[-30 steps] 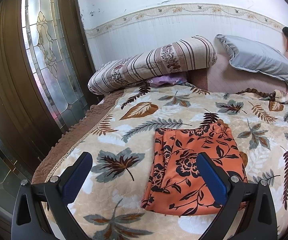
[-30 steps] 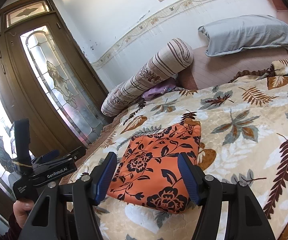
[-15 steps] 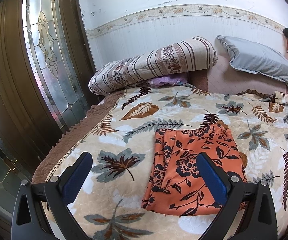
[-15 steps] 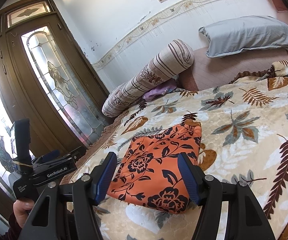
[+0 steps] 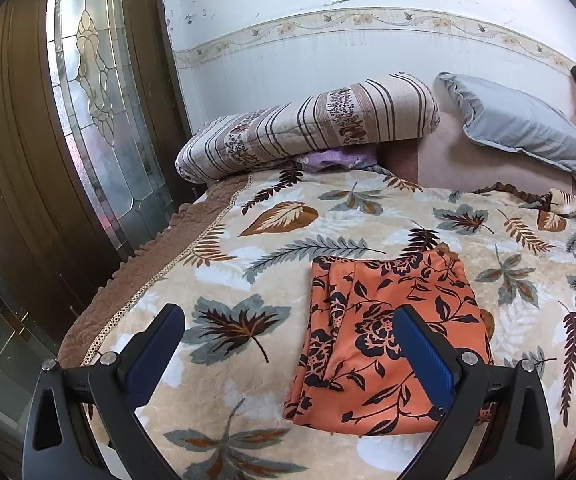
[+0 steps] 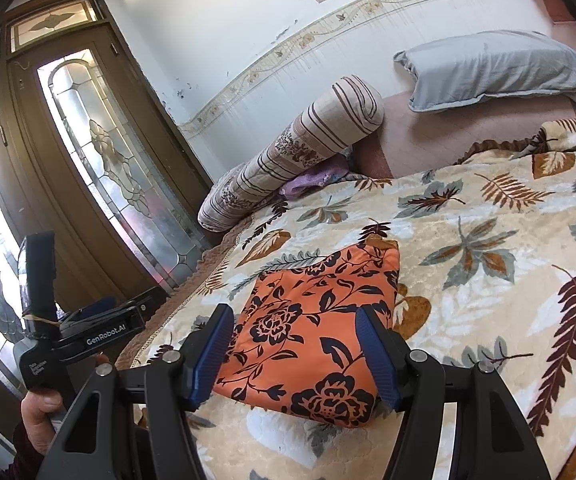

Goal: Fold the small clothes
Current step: 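Grasp the folded orange top with both tools and lift it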

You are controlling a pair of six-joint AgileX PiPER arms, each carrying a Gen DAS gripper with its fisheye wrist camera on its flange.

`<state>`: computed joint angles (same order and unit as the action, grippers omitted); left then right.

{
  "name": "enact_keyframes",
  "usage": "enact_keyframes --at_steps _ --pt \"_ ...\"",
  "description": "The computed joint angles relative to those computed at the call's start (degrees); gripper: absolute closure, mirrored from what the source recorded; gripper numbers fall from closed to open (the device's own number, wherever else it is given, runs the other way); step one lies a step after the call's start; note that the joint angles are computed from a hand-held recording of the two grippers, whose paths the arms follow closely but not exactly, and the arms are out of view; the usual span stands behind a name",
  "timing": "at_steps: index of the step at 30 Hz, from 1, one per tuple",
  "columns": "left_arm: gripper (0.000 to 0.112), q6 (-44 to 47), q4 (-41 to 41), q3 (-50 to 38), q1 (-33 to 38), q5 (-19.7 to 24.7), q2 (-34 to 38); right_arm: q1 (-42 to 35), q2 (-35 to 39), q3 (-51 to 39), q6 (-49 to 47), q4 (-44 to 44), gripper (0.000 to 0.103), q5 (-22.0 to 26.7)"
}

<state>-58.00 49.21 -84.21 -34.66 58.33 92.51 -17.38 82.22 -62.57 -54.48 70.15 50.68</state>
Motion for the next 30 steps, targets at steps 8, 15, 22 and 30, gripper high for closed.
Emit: enact_keyframes --at_steps 8,15,22,30 --pt "0.009 1.2 -0.5 -0.1 0.5 -1.6 0.4 4.9 -0.8 -3.0 11.1 -9.3 0.036 -6.5" --pt "0.009 23.7 -22.3 -2.2 11.3 -11.4 4.5 6.0 8.9 -11.1 17.2 -15.0 0.036 -0.5" --pt "0.009 50.1 -48.9 -18.2 26.7 -4.3 22.6 2.8 29.0 -29.6 27.6 -15.9 0.033 10.7" --pt "0.01 63.4 -72.2 -34.2 34.6 7.6 35.6 2.4 47.2 -46.8 34.4 -11.6 0.03 17.6"
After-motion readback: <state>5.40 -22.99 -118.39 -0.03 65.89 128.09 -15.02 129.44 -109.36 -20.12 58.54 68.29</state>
